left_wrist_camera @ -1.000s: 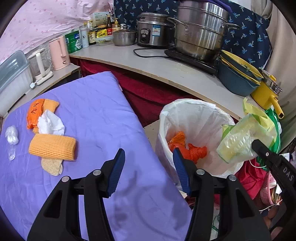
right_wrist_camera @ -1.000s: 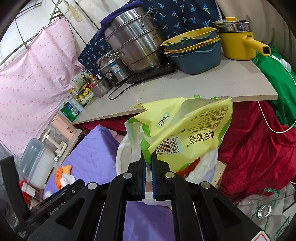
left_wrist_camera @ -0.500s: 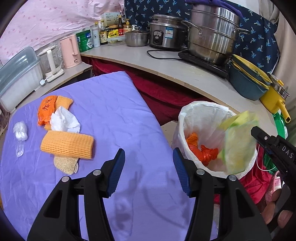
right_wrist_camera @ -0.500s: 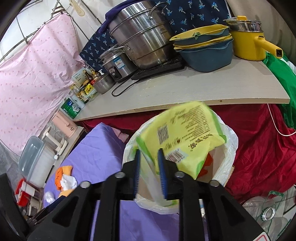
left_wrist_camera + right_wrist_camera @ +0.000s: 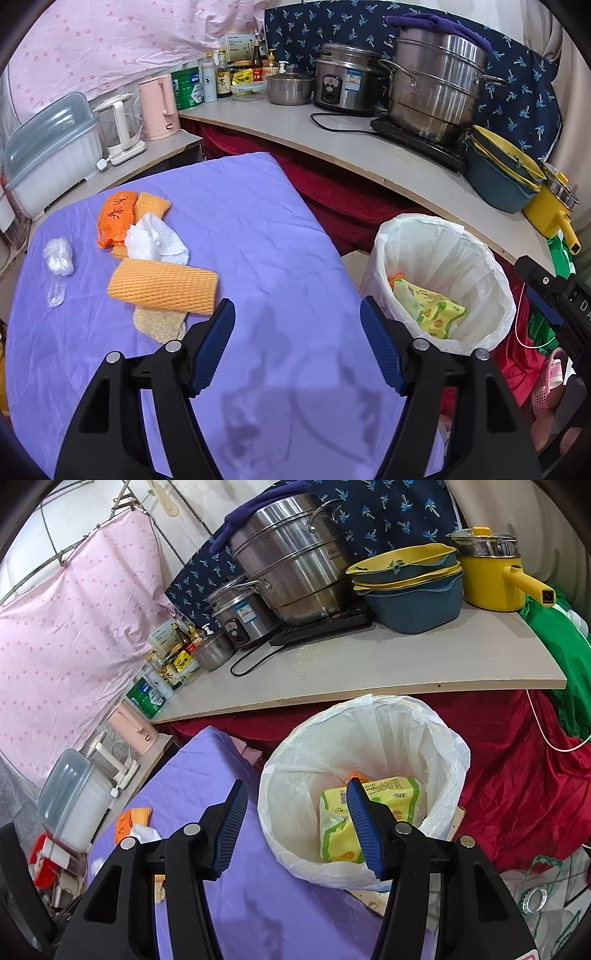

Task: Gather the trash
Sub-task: 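Move both open tools back over the remaining trash on the table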

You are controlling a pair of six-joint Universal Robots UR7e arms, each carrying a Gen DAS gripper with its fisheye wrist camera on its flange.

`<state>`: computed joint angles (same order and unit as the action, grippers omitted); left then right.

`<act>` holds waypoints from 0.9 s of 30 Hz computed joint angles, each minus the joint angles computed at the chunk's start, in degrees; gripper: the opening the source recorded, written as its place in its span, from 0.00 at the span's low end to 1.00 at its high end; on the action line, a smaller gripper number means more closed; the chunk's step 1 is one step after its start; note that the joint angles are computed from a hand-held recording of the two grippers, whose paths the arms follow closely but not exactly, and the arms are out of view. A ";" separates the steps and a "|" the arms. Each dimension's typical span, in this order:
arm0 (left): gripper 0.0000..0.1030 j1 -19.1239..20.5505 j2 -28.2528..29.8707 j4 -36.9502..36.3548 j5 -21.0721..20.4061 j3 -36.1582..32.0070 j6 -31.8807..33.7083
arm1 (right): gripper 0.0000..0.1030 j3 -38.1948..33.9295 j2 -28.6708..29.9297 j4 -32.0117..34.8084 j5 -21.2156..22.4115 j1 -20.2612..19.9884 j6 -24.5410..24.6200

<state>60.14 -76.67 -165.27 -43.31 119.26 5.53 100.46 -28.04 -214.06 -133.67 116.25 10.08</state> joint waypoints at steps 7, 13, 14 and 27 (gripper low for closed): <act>0.66 0.01 -3.04 -0.09 0.63 1.48 0.61 | 0.56 -1.09 1.33 1.33 -0.74 2.03 0.04; 0.68 0.61 -5.62 -0.22 1.23 2.37 0.70 | 0.56 -3.30 2.83 3.84 -0.39 3.85 -0.48; 0.68 0.69 -5.89 -0.26 1.37 2.42 0.75 | 0.56 -3.90 3.24 4.31 -0.29 4.24 -0.67; 0.68 2.59 -10.74 -0.37 2.75 3.65 1.25 | 0.57 -9.40 6.89 9.73 0.86 7.02 -1.20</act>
